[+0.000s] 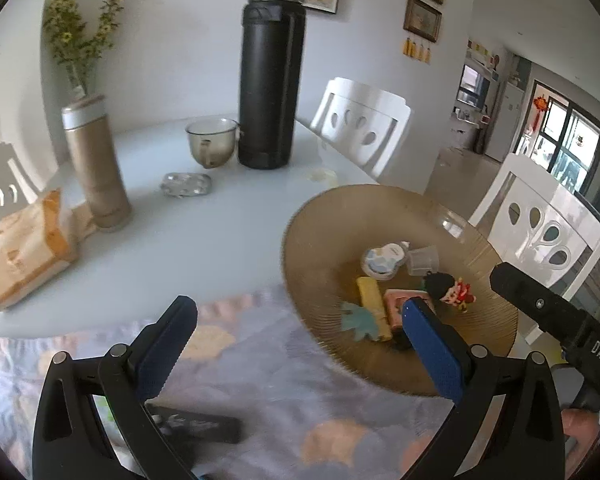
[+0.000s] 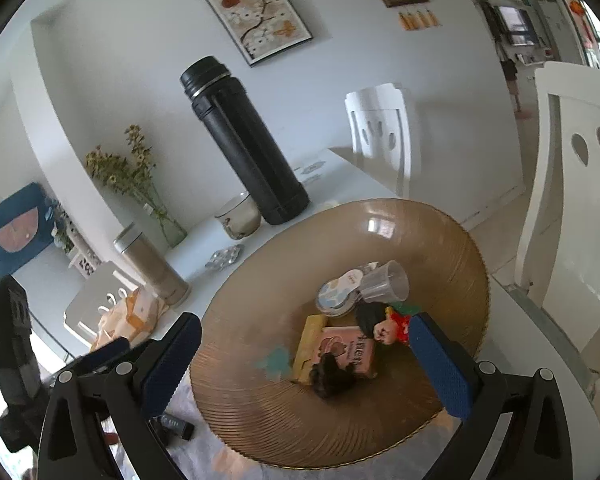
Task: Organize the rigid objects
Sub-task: 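Move left tool to the pink oval case while right tool approaches the blue USB stick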
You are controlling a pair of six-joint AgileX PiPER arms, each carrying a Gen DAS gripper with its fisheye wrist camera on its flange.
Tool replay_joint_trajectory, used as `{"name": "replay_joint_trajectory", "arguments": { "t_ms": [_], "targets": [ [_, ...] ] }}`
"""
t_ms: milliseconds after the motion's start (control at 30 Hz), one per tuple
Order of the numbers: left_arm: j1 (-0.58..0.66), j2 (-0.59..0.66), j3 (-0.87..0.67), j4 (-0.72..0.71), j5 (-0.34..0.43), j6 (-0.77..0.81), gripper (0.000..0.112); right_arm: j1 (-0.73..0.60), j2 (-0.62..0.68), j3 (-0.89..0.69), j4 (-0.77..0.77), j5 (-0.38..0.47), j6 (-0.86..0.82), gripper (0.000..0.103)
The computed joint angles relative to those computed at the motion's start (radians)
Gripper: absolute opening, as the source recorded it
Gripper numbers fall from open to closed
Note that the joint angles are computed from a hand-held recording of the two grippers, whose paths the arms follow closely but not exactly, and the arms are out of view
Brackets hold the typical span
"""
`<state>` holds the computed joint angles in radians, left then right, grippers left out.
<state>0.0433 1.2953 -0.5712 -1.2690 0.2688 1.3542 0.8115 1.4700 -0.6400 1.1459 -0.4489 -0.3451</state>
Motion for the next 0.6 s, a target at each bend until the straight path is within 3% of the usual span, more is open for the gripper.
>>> {"name": "replay_joint_trajectory", "arguments": {
  "t_ms": [233, 367, 600],
  "targets": [
    [0.193, -0.031, 0.015, 0.038, 0.084, 0.049, 0.103, 0.07, 0.032, -0.037, 0.005, -0.027, -0.054, 0.103],
    [0.356, -0.029, 0.008, 0.029, 0.183, 0.118, 0.103, 0.13, 0.056, -0.069, -0.007, -0.049, -0.09, 0.103],
    [0.619, -0.004, 0.004, 0.033, 0.303, 0.249, 0.103, 0.242, 0.165, -0.193, 0.045, -0.013, -0.249, 0.103]
  ]
}}
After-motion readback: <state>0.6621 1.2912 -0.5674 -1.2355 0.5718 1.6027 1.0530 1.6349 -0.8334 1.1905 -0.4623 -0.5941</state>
